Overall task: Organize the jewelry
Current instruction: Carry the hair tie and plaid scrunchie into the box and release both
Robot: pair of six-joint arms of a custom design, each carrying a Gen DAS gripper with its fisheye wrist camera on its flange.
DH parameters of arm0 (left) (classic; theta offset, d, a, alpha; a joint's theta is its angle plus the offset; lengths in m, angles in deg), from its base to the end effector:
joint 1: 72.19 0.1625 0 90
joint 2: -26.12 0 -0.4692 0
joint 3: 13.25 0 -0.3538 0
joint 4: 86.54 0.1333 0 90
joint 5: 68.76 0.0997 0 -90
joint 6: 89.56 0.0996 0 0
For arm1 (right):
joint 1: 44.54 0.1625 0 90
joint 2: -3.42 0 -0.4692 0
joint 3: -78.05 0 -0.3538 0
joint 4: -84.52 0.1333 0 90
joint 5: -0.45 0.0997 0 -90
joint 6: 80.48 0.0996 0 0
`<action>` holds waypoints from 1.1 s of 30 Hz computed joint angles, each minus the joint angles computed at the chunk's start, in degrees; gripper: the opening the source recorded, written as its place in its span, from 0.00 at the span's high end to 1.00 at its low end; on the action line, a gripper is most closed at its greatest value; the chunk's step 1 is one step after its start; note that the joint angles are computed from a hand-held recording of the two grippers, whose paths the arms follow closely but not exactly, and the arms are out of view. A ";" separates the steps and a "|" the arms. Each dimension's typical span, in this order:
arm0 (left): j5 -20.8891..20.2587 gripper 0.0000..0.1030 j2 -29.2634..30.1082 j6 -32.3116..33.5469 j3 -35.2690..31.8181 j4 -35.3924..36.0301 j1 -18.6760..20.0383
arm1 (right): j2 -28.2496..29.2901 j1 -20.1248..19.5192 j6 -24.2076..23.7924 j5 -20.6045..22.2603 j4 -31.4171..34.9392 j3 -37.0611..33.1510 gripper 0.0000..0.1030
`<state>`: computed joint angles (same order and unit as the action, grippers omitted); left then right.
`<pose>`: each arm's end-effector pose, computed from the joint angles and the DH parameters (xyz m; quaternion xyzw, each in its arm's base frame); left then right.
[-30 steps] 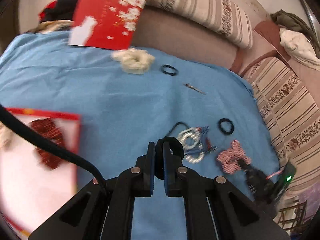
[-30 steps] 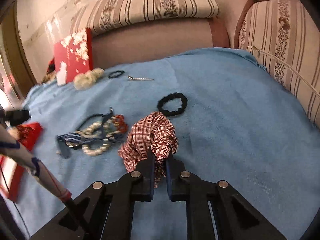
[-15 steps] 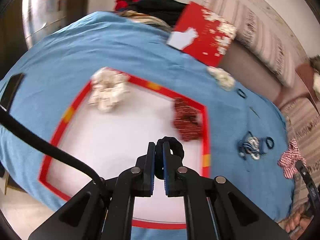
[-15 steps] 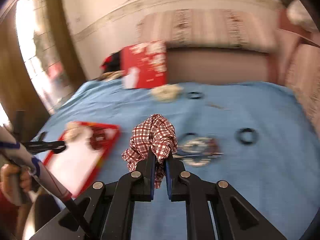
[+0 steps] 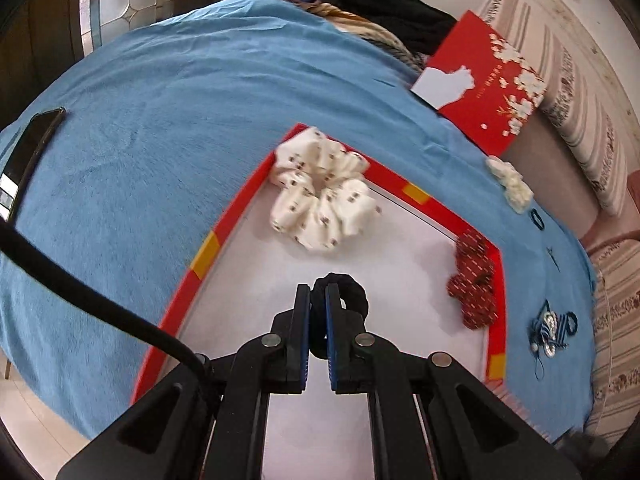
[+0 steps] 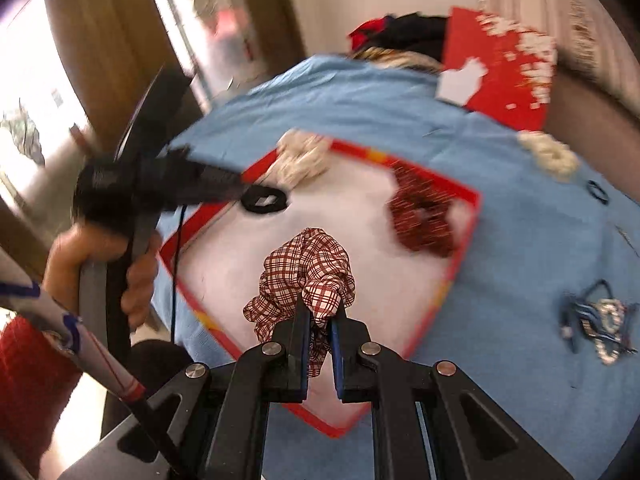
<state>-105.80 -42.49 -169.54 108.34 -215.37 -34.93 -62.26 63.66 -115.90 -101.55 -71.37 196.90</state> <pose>-0.2422 -0.4516 0.2343 -0.1558 0.8762 -0.3612 0.2784 0.2706 -0.4626 0.2338 0.4355 -0.8874 0.0934 0.1192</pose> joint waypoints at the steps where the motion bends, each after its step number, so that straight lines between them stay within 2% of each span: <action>1: 0.01 0.94 -0.01 0.48 -0.04 -0.33 0.41 | 0.69 -0.09 0.05 0.05 0.64 0.06 0.91; 9: 0.04 0.93 0.23 1.18 0.57 -1.80 1.78 | 2.27 -0.20 -0.46 -2.20 1.83 1.84 0.90; 11: -0.25 0.88 -0.02 0.63 0.95 -2.32 1.56 | 2.30 -0.08 -0.90 -2.80 0.96 2.25 0.87; 13: -0.46 0.73 -0.29 -0.83 1.05 -1.76 0.95 | 2.03 0.18 -1.46 -3.22 -0.42 2.71 0.84; 14: -0.37 0.69 -0.48 -2.12 0.97 -0.71 0.42 | 1.66 0.26 -1.80 -3.04 -0.70 2.88 0.74; 15: 0.13 0.65 -0.75 -4.00 0.73 1.35 -0.55 | 1.29 0.41 -1.99 -2.83 -0.80 2.83 0.68; 16: 0.54 0.65 -0.84 -5.54 0.26 3.55 -1.41 | 0.52 0.47 -2.40 -2.33 -1.50 3.12 0.58; 17: 0.84 0.64 -0.90 -6.90 -0.40 6.02 -2.29 | 0.05 0.63 -2.60 -2.04 -2.20 3.38 0.52; 19: 1.40 0.53 -0.94 -9.82 -1.53 10.43 -4.00 | -1.54 0.75 -3.42 -1.42 -3.52 4.08 0.51; 23: 2.82 0.43 -0.02 -17.53 -4.61 20.77 -8.78 | -5.54 0.22 -4.77 -1.43 -5.71 5.70 0.47; 25: 3.01 0.38 1.24 -18.54 -5.94 22.72 -11.01 | -8.16 -0.95 -5.29 -1.64 -6.41 6.69 0.46; 30: 3.20 0.36 6.77 -16.23 -9.23 21.43 -14.15 | -13.37 -5.65 -4.21 -3.56 -7.74 7.69 0.45; 33: 1.92 0.36 11.28 -11.28 -10.14 13.33 -14.74 | -16.01 -9.63 -2.22 -4.72 -8.51 7.84 0.45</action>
